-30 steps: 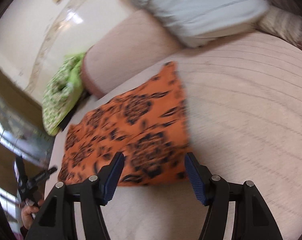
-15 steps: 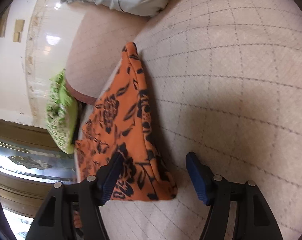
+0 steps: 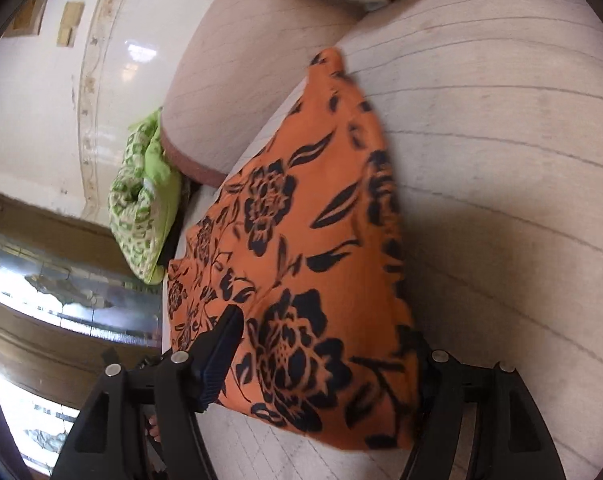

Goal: Fold small clothes

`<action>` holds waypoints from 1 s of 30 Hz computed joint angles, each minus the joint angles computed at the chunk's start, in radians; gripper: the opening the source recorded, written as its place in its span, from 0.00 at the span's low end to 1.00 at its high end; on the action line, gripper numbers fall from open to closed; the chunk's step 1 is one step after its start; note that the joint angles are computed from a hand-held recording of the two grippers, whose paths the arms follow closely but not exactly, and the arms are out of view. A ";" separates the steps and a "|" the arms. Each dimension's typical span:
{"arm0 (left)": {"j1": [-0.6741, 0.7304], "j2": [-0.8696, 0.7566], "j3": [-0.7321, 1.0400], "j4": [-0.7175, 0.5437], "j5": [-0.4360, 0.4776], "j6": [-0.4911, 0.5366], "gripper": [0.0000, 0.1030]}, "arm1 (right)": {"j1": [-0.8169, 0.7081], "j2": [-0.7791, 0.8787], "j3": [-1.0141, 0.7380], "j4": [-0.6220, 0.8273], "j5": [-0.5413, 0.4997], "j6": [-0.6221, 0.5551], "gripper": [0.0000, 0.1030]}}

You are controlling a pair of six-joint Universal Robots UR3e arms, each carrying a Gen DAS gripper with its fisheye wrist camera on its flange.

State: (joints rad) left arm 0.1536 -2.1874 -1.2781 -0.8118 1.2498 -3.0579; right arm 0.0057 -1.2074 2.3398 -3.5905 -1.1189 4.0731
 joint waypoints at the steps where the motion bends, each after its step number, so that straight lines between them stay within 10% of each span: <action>1: -0.015 0.000 -0.006 0.015 0.015 0.016 0.77 | 0.019 0.007 -0.035 0.037 -0.015 -0.010 0.56; 2: -0.018 0.003 -0.011 0.023 0.007 0.020 0.63 | 0.044 0.016 -0.086 0.103 -0.030 -0.030 0.37; 7: -0.002 0.027 -0.044 0.053 -0.042 0.001 0.32 | 0.121 -0.004 -0.180 0.234 -0.140 -0.049 0.28; 19: 0.063 0.251 -0.207 0.022 -0.213 0.081 0.25 | 0.254 -0.249 -0.200 0.395 -0.363 -0.093 0.25; 30: 0.224 0.940 -0.803 -0.261 -0.247 0.404 0.25 | 0.509 -0.706 -0.019 0.735 -0.637 0.044 0.25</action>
